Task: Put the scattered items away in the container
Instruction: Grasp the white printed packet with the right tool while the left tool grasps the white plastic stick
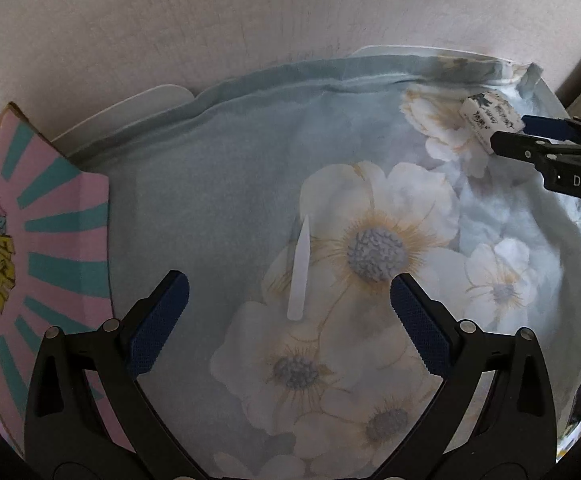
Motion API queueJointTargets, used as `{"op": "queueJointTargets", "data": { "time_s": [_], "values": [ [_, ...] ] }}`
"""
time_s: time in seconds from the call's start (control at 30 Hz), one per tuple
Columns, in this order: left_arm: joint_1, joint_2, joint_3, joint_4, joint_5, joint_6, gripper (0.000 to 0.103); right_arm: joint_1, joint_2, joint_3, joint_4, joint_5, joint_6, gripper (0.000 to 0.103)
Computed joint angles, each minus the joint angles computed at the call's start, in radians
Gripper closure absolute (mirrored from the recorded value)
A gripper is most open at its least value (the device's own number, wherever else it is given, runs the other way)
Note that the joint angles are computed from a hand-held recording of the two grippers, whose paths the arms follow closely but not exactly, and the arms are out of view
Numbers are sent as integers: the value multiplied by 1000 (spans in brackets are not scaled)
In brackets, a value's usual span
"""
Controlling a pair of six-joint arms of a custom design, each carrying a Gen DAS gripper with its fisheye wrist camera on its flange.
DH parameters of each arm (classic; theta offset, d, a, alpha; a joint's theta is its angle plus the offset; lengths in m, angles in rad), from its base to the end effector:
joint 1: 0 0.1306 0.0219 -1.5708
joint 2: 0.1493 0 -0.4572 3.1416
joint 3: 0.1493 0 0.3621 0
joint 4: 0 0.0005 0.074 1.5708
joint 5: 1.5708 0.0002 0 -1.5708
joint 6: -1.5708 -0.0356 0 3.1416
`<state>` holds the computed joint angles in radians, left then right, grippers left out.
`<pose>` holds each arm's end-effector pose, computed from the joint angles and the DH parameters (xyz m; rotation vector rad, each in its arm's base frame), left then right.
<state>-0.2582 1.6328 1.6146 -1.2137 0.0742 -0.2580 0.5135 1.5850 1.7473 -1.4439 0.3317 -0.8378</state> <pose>0.4981 -0.1348 0.4677 0.7321 2.7036 -0.1040 0.4277 0.2273 0.5370 0.5026 2.6630 -0.1072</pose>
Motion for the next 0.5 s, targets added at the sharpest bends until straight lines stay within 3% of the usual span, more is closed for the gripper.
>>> {"op": "queueJointTargets", "data": {
  "time_s": [0.2,0.5],
  "values": [
    [6,11,-2,5,6,1,8,-24,3,-26,36,-32,27,41],
    [21,13,-2,14,40,-4,13,-25,-5,-47,62,-13,44,39]
  ]
}}
